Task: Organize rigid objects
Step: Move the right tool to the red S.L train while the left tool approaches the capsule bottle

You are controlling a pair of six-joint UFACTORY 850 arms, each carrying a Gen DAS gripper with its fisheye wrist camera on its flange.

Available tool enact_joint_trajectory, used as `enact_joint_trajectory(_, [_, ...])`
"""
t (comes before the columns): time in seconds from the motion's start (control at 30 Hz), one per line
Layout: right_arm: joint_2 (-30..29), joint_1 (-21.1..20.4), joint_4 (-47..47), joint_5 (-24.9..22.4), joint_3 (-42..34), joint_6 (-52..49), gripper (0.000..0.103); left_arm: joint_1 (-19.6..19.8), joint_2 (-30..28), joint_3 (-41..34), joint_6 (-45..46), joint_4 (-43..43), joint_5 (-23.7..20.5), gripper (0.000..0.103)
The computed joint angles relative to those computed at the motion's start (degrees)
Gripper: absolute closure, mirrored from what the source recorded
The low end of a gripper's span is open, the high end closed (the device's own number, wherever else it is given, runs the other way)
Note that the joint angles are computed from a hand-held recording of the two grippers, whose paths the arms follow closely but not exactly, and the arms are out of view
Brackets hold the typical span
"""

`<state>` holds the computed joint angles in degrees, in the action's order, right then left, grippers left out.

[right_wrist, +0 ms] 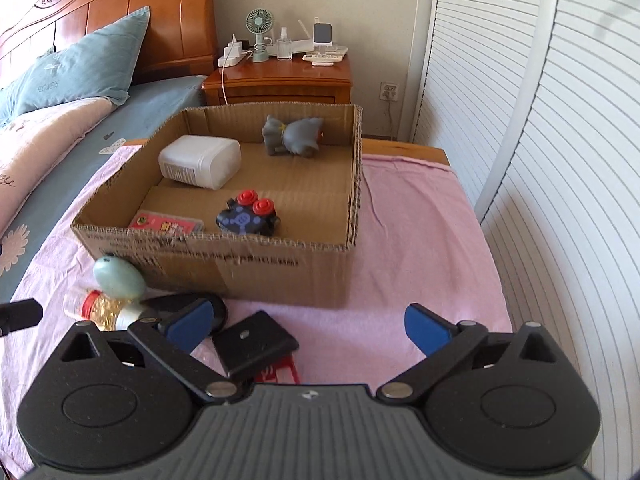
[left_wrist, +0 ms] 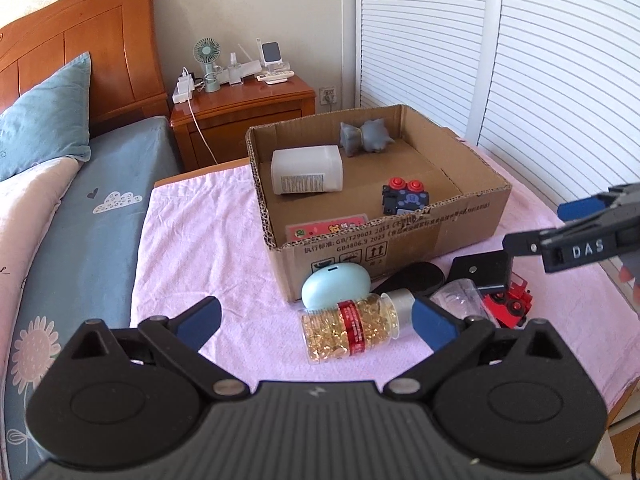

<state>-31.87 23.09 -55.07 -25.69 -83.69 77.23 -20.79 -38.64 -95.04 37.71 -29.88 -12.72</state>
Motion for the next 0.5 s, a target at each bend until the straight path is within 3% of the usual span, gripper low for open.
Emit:
enact_joint_trajectory(0.13, [1.01,0.96,-0.81,1.28,3.84,2.46,0.0,-0.45,0.39,1.38,-4.07,3.28,0.94,0.002])
enact_joint_trajectory(0.3, [-0.71,2.25,-1.7,-1.49,3.8,2.74,0.0,-0.74,-0.06,1.43,-11.09,8.84,0.08,0.002])
enact_joint_trajectory(0.5, [-2.2,1.8,-1.71,-0.53,3.09,3.25,0.0,-0.77,-0.45,1.5,-12.13,8.5,-0.89,0.002])
